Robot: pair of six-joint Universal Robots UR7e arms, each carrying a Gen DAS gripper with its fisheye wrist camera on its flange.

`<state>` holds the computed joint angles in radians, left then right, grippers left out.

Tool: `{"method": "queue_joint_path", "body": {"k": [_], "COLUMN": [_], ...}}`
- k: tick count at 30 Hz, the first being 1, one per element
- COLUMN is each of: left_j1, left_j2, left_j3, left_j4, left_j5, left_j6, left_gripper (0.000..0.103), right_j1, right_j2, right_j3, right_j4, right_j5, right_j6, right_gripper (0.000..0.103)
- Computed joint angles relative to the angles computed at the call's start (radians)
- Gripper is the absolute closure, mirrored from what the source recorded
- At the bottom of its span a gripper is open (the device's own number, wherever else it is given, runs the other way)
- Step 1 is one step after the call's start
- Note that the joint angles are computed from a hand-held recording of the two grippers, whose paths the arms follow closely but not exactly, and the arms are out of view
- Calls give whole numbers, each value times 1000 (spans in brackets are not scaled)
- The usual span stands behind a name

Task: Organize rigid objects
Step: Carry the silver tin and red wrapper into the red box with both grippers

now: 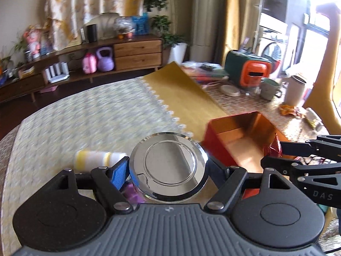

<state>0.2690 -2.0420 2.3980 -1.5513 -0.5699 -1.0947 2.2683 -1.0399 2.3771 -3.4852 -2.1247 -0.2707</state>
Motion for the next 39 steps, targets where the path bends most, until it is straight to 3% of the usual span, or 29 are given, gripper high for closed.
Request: {"method": "queue_joint_path", "body": {"k": [6, 14, 25, 28, 39], "left_j1": [52, 131, 259, 313, 413], "left_j2": [170, 403, 658, 715, 881], "left_j3": [8, -15, -83, -118, -230], "left_j4": [-326, -660, -933, -983, -1044], "left_j5": [-24, -74, -124, -174, -241], "left_j6": [207, 382, 549, 583, 678], "left_gripper": [25, 25, 25, 25, 25], "right_j1": [-57, -138, -217, -241, -306], "right_j2": [-66, -135, -124, -111, -59], "right_j3": [34, 69, 49, 32, -37], "right_j4": [-14, -1, 34, 71, 193], "right_j5": [-9, -2, 7, 14, 7], "right_j6": [-26, -67, -118, -112, -117], "right_gripper": [62, 62, 62, 62, 62]}}
